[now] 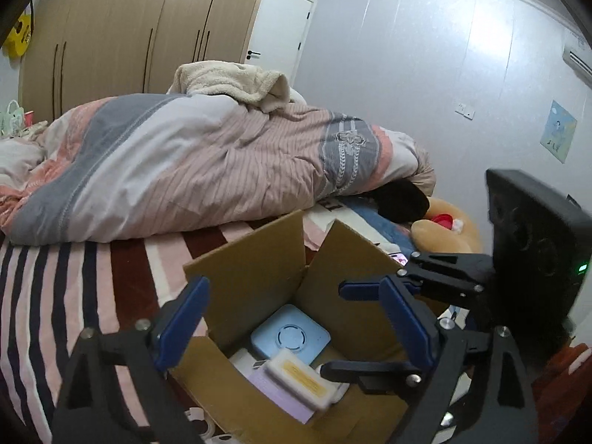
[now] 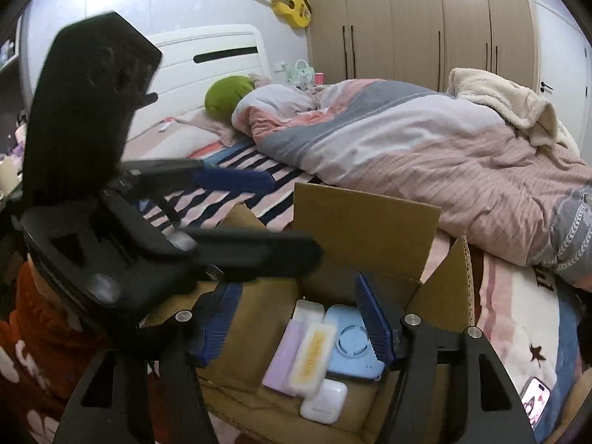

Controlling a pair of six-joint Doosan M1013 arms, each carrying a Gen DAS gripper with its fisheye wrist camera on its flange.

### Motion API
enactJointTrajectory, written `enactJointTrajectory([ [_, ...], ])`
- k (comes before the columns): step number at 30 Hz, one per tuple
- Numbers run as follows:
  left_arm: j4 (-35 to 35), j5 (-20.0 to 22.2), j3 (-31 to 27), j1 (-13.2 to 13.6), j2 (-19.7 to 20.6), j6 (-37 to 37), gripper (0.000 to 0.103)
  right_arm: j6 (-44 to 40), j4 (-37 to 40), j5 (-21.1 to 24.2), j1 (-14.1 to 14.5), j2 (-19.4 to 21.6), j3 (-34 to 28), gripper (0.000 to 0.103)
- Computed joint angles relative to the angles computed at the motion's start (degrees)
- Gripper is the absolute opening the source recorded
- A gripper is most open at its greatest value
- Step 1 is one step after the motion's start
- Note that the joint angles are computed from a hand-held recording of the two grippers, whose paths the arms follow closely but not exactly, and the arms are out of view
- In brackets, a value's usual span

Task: Organize rigid objects
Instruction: 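Drop the KATO-KATO bar into the cardboard box and open the gripper, then grasp the white plastic holder with the right gripper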

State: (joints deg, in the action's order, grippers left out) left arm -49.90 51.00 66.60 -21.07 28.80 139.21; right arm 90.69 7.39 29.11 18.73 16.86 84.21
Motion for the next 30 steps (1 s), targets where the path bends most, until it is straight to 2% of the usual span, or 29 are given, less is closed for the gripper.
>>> enactJointTrajectory([
  [9,-0.67,-3.56,3.25,2.04,-2.47,0.94,0.091,0.92,-1.05,1.97,0.94,0.72,-1.61,0.06],
  [16,-3.63,-8.82,8.78,6.52,-6.01,2.38,0.091,-1.06,-0.66,2.12,4.19,2.09,-5.23,0.06],
  [24,-7.92,-13.04,14.65,11.28,-8.17,7.3,0.092,-5.52,3.77,5.13,8.6,7.04,-11.73,0.06],
  [30,-11.44,-12.44,17.77,13.4,-7.52,12.05,0.092,-3.08,4.89,9.05,10.74,10.34,-12.97,0.059],
])
